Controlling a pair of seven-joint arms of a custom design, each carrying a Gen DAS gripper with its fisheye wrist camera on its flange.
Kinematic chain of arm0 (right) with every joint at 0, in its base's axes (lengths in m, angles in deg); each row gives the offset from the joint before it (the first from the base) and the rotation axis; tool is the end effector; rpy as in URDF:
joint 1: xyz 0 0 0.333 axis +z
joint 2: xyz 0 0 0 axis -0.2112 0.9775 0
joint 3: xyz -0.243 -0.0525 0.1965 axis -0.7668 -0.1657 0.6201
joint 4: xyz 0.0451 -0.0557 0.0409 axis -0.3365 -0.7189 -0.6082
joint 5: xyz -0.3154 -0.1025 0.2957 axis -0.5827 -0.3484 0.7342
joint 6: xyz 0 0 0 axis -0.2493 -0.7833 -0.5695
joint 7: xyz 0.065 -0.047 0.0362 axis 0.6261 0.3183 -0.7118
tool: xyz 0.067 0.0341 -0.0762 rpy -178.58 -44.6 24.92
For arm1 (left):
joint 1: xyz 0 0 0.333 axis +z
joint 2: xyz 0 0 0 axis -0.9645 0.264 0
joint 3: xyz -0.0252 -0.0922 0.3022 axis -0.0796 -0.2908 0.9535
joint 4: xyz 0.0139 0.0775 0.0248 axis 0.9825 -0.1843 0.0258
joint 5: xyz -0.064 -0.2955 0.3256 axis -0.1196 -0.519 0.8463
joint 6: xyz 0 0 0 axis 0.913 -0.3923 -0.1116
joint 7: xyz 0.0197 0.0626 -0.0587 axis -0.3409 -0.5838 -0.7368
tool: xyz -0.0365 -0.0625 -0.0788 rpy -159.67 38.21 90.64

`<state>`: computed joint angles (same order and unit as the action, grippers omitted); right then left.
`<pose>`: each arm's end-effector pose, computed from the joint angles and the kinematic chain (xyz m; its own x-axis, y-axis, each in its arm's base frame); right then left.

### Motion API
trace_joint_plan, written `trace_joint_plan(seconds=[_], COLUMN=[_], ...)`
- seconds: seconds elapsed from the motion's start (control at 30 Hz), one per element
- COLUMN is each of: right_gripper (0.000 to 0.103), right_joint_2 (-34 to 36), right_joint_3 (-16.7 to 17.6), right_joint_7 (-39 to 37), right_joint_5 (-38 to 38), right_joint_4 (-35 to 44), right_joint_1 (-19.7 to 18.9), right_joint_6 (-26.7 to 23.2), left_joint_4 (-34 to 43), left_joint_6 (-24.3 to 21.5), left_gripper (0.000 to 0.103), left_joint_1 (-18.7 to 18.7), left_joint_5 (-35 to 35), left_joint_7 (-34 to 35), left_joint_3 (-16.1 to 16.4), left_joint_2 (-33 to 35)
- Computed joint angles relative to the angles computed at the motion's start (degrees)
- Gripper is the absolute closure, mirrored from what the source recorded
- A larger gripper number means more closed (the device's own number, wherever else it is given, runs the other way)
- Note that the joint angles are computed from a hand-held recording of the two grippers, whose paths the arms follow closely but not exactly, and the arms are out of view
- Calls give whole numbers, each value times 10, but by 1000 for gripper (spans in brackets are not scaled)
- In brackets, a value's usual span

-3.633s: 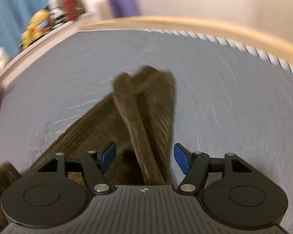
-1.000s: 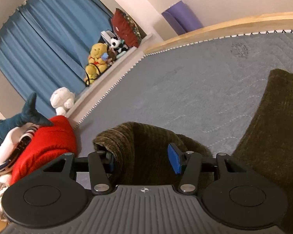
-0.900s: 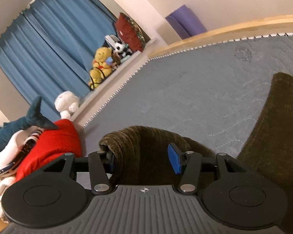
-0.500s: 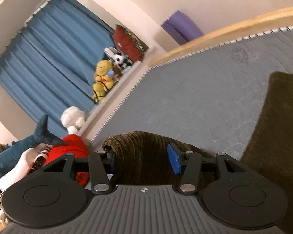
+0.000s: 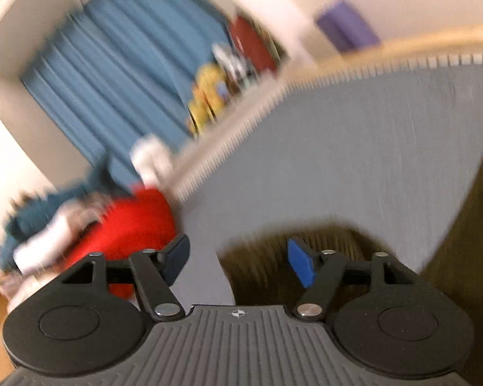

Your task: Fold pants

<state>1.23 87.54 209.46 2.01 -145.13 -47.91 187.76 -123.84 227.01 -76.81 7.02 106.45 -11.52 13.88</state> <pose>0.3997 0.0120 0.5282 -0.3916 -0.5930 -0.7035 0.0879 0.7370 -0.6701 0.6362 -0.0953 0.6101 -0.1393 -0.9855 0.0969 -0.6756 0.0231 -0.7369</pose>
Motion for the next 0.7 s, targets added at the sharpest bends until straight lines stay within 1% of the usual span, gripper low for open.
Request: trace_joint_plan(seconds=[0.07, 0.1, 0.17, 0.2, 0.23, 0.27, 0.3, 0.33, 0.4, 0.47, 0.5, 0.57, 0.6, 0.67, 0.7], right_gripper=[29, 29, 29, 28, 28, 29, 29, 29, 29, 29, 29, 27, 27, 27, 27], right_joint_2=[-53, -82, -121, -121, -108, -79, -47, -13, 49, 82, 92, 117, 127, 162, 184], right_joint_3=[44, 66, 89, 86, 76, 55, 34, 11, -24, -20, -12, -3, -13, -49, -82], right_joint_7=[26, 43, 77, 85, 87, 76, 61, 42, 11, 5, 2, -6, -14, -42, -65], right_joint_5=[24, 37, 43, 39, 31, 19, 8, -4, -30, -58, -75, -107, -120, -145, -157], right_joint_4=[-17, -24, -36, -37, -33, -30, -27, -27, -16, 0, 10, 28, 34, 51, 59], right_joint_1=[-46, -67, -90, -89, -82, -68, -52, -35, -8, -14, -23, -32, -22, 14, 47], right_joint_6=[10, -2, -47, -80, -115, -143, -150, -148, -142, -136, -133, -121, -119, -112, -104], left_joint_4=[-24, -40, -69, -86, -101, -118, -133, -147, -153, -155, -152, -142, -139, -128, -122], left_joint_6=[9, 11, 11, 10, 14, 22, 26, 23, 8, 3, -6, -20, -27, -37, -37], left_gripper=[41, 40, 36, 32, 30, 24, 22, 22, 23, 23, 23, 23, 23, 23, 23], left_joint_1=[-12, -21, -39, -50, -62, -75, -82, -83, -92, -90, -91, -91, -89, -90, -89], left_joint_5=[-58, -91, -137, -161, -184, -204, -208, -197, -177, -154, -144, -135, -129, -132, -132], left_joint_7=[48, 73, 98, 107, 118, 131, 136, 132, 141, 130, 125, 120, 112, 119, 125], left_joint_3=[3, 8, 17, 24, 31, 37, 38, 33, 28, 16, 13, 12, 8, 11, 11], left_joint_2=[-35, -58, -99, -123, -141, -157, -171, -181, -177, -167, -159, -138, -133, -118, -110])
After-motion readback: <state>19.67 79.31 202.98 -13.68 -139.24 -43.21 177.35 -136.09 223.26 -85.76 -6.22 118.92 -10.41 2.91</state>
